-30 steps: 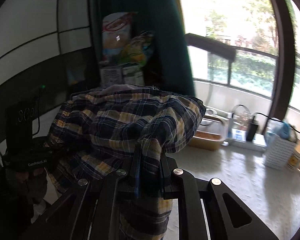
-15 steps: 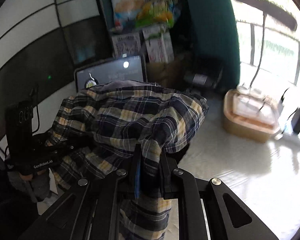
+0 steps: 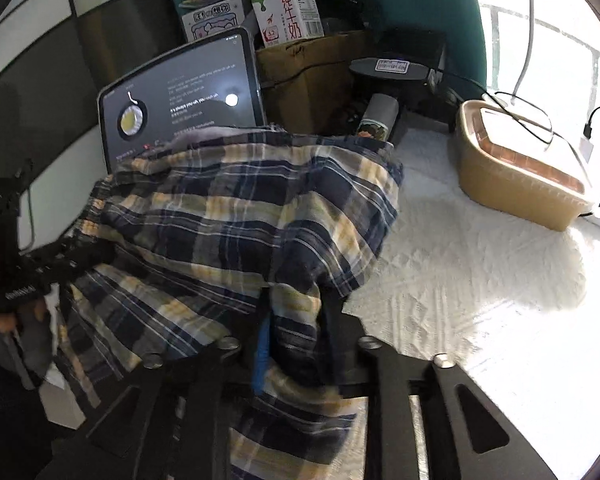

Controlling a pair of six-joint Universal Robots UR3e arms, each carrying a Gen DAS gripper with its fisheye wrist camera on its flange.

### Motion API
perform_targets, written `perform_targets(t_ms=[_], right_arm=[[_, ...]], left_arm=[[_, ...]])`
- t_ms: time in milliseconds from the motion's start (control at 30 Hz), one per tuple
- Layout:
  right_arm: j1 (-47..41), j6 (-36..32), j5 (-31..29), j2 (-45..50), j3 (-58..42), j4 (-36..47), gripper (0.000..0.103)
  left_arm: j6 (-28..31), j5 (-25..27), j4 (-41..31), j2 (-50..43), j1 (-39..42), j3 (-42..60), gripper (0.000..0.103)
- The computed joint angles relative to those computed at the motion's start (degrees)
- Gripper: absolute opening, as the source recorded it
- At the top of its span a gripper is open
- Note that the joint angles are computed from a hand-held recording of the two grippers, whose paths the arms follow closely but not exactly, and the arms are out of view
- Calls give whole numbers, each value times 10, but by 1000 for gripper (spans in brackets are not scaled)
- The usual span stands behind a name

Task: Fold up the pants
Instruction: 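Carry the pants beside the tablet and lower them with both grippers, then open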

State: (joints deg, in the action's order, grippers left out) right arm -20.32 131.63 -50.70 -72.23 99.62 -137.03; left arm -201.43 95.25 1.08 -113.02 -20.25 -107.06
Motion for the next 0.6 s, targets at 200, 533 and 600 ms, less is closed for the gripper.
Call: perform_targets(t_ms=[200, 533, 600], right_arm=[[-52, 11, 9, -44, 39, -66, 51], [9, -18, 31, -30, 5, -156, 34], [37, -10, 11, 8, -36, -135, 28]], left_arm=[[4, 81, 23, 43, -22, -22, 58], [95, 22, -14, -29, -38, 122, 58], [97, 22, -70, -60, -39, 174, 58]])
